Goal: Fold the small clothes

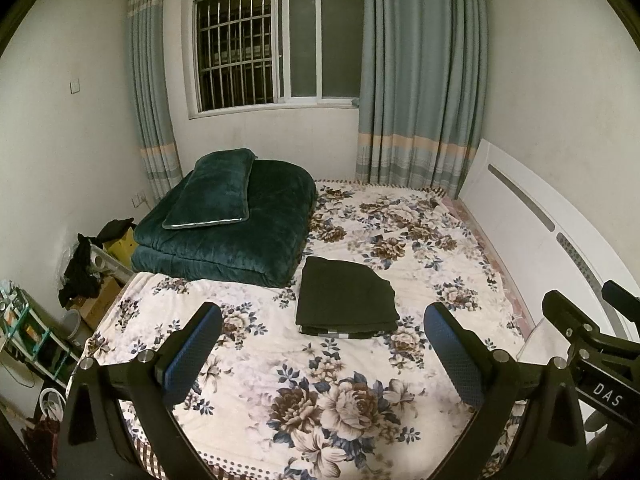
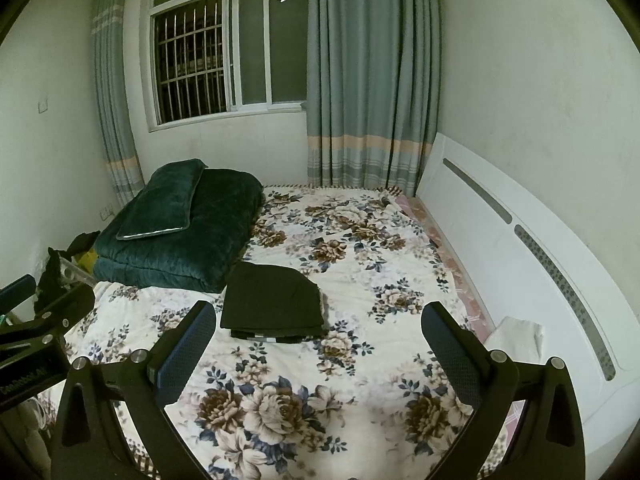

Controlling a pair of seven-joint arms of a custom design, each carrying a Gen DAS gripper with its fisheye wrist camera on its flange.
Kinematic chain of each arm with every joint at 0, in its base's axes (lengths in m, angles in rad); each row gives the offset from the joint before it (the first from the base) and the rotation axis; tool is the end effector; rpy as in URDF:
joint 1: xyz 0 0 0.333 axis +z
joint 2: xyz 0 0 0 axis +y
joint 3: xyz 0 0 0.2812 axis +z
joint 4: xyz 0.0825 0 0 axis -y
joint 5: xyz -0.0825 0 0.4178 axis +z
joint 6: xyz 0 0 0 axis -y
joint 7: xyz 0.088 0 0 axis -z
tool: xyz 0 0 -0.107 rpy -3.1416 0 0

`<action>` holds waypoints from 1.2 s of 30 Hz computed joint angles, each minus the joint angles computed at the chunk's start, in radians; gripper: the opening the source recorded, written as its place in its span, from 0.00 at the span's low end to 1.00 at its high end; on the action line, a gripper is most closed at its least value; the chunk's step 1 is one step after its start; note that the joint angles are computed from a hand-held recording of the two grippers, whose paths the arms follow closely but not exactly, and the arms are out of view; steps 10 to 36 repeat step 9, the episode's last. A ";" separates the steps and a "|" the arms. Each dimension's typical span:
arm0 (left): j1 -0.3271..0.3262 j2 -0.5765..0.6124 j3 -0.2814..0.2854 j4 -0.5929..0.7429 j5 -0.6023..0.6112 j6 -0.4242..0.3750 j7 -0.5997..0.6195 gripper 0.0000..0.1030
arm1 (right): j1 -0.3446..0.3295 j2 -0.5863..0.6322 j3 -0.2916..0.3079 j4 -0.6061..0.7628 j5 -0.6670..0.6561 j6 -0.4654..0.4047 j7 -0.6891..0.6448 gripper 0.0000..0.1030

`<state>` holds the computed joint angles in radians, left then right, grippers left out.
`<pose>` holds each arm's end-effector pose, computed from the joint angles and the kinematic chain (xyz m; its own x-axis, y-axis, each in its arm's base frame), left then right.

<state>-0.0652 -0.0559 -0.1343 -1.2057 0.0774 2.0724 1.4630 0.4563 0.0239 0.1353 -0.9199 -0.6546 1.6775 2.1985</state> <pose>0.5419 -0.1095 0.8698 -0.1025 -0.9947 0.0080 -0.5987 0.0553 -0.7990 0.4525 0.2306 0.9197 -0.2290 -0.9733 0.0139 -0.5654 0.1214 -0.8158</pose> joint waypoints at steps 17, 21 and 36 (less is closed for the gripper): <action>-0.001 0.001 -0.002 0.010 0.005 -0.010 -0.003 1.00 | 0.012 -0.005 0.001 -0.008 -0.012 -0.008 0.016 1.00; -0.001 0.001 -0.002 0.010 0.005 -0.010 -0.003 1.00 | 0.012 -0.005 0.001 -0.008 -0.012 -0.008 0.016 1.00; -0.001 0.001 -0.002 0.010 0.005 -0.010 -0.003 1.00 | 0.012 -0.005 0.001 -0.008 -0.012 -0.008 0.016 1.00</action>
